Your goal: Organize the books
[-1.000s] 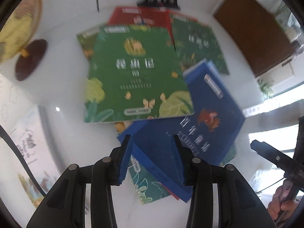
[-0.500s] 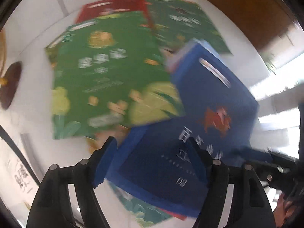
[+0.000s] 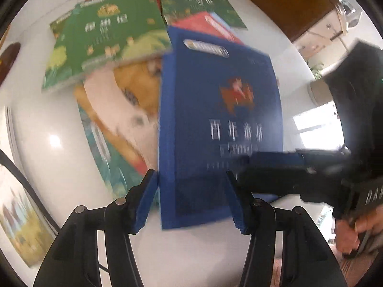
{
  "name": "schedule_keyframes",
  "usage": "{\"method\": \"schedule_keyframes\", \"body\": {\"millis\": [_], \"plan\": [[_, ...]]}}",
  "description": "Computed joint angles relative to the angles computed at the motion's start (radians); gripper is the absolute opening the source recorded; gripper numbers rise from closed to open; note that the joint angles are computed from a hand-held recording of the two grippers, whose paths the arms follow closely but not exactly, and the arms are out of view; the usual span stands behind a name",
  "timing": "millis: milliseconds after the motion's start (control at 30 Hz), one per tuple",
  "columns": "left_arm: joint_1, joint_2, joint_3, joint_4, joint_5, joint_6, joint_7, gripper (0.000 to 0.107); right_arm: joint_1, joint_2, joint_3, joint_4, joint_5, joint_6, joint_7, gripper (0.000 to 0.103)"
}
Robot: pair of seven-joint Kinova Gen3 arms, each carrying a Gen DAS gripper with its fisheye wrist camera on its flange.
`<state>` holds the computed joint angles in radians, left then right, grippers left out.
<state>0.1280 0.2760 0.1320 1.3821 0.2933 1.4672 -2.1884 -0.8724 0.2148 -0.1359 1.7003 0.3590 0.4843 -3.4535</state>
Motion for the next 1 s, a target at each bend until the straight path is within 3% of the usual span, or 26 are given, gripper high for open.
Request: {"method": "schedule_keyframes", "body": {"millis": [100,167,267,333,467,567,633,767,867,967,1000], "plan": [[-0.055,0.001,-0.001,0.026,0.047,0.058,-0.017,0.052,0.087,0.010,-0.097,0.001,-0.099,-0.026,0.104,0.056],[-0.061,0.018,-0.031,0.003,0.069,0.052,0.038,0.052,0.064,0.012,-0.090,-0.032,-0.093,0.038,0.132,0.056],[-0.097,0.043,-0.052,-0.046,0.102,0.003,0.129,0.055,-0.058,-0.018,0.019,-0.044,0.008,0.160,0.054,0.056],[-0.107,0.074,-0.048,-0.106,0.112,-0.020,0.176,0.055,-0.080,-0.036,0.046,-0.042,0.042,0.227,0.009,0.057],[-0.084,0.177,-0.020,-0.262,0.086,0.009,0.258,0.063,0.028,-0.070,-0.046,0.007,0.070,0.219,-0.105,0.057],[-0.045,0.223,-0.010,-0.314,0.032,0.049,0.300,0.064,0.018,-0.055,-0.055,-0.029,0.119,0.312,-0.150,0.057],[-0.013,0.209,-0.016,-0.289,-0.022,0.021,0.309,0.065,0.055,-0.050,-0.108,-0.046,0.145,0.371,-0.192,0.057],[0.047,0.187,-0.001,-0.280,-0.085,-0.008,0.313,0.067,0.140,-0.066,-0.196,-0.027,0.147,0.369,-0.222,0.058],[0.062,0.185,0.024,-0.291,-0.049,0.014,0.312,0.067,0.112,-0.062,-0.173,-0.044,0.116,0.406,-0.166,0.065],[0.083,0.186,0.035,-0.268,-0.037,0.019,0.298,0.067,0.073,-0.070,-0.125,-0.029,0.086,0.373,-0.126,0.070],[0.080,0.181,0.036,-0.245,-0.029,0.023,0.282,0.067,0.068,-0.068,-0.119,-0.034,0.068,0.384,-0.103,0.078]]}}
